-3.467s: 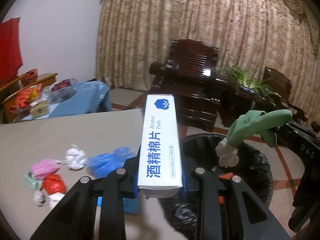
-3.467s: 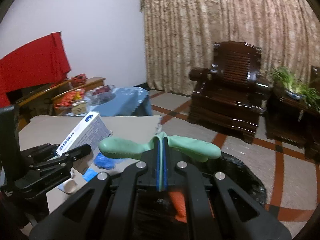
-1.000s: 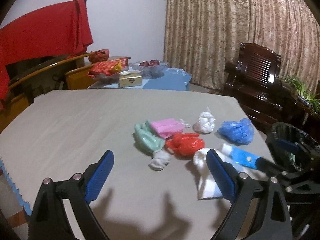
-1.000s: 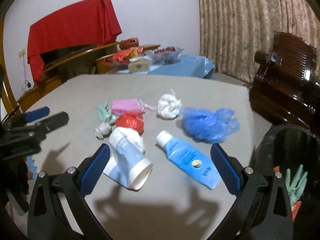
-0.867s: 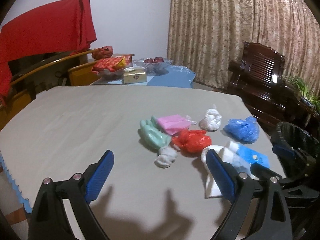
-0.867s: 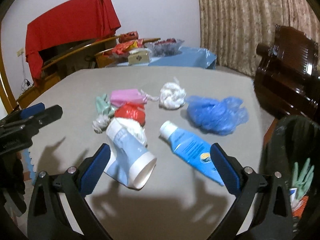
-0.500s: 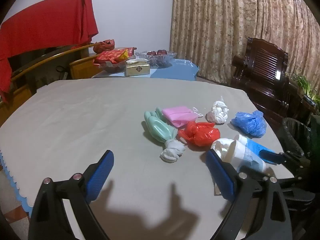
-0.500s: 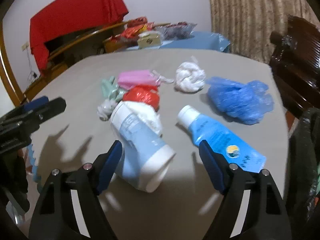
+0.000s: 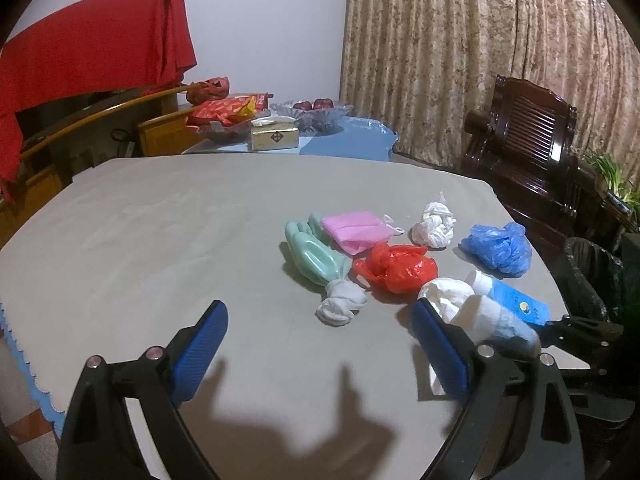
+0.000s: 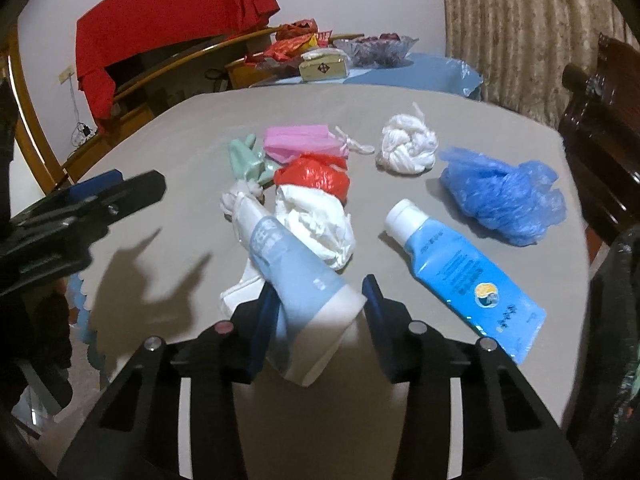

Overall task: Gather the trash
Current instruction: 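Grasp the white plastic bottle with the right tool, then grasp the white crumpled bag with the left tool while the right tool holds the bottle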

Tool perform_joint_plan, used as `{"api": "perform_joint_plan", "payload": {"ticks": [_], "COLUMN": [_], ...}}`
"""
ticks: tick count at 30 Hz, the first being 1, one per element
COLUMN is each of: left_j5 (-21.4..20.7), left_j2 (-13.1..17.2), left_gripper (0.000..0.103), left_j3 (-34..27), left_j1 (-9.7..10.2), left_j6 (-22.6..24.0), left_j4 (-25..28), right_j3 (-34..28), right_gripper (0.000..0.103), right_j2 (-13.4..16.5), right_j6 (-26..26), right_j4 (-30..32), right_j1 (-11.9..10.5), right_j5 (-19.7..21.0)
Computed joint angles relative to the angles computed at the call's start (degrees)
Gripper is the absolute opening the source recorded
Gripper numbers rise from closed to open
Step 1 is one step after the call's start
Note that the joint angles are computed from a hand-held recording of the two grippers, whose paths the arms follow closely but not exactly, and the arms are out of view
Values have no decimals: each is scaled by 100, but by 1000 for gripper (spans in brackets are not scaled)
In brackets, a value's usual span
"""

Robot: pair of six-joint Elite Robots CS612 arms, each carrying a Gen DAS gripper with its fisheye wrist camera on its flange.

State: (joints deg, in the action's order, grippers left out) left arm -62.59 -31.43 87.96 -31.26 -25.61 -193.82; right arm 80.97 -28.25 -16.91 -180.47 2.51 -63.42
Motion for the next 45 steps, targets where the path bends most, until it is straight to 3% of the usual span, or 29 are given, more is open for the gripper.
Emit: {"api": "perform_joint_plan", "payload": {"ticks": [8, 14, 23, 31, 34, 37, 39, 42, 45], "left_j5": [-16, -143, -487, -744, -800, -928, -1052, -992, -958], "left_j2": [-11, 49, 277, 525, 591, 624, 632, 603, 515], "left_gripper": [91, 91, 89, 89, 81, 65, 48, 39, 37], "left_j3": [-15, -179, -674, -1167, -1287, -1357, -1377, -1342, -1217], "left_j1": [-71, -99, -134, -127, -125, -105, -93, -118, -138], "left_j6": [47, 118, 271, 281, 197, 147, 125, 177, 119], "left_j4": [-65, -36, 246, 881, 1108, 1267, 1320, 1300, 1192], "right_j3": [302, 306, 19, -133, -174, -193, -199, -204, -193], "right_gripper": [40, 40, 40, 40, 40, 40, 40, 40, 40], "right_j2": [-198, -220, -48, 39, 48, 62, 69, 66, 57], "right_j6": [268, 797, 1157, 1335, 1388, 1335, 1311, 1304, 1297], "right_j4": [-490, -898, -813, -697, -663, -643, -619, -601, -658], "right_j1": [-119, -207, -245, -267, -287, -286, -285, -282, -277], "right_j5": [-133, -616, -933, -1057, -1058, -1099, -1112, -1114, -1108]}}
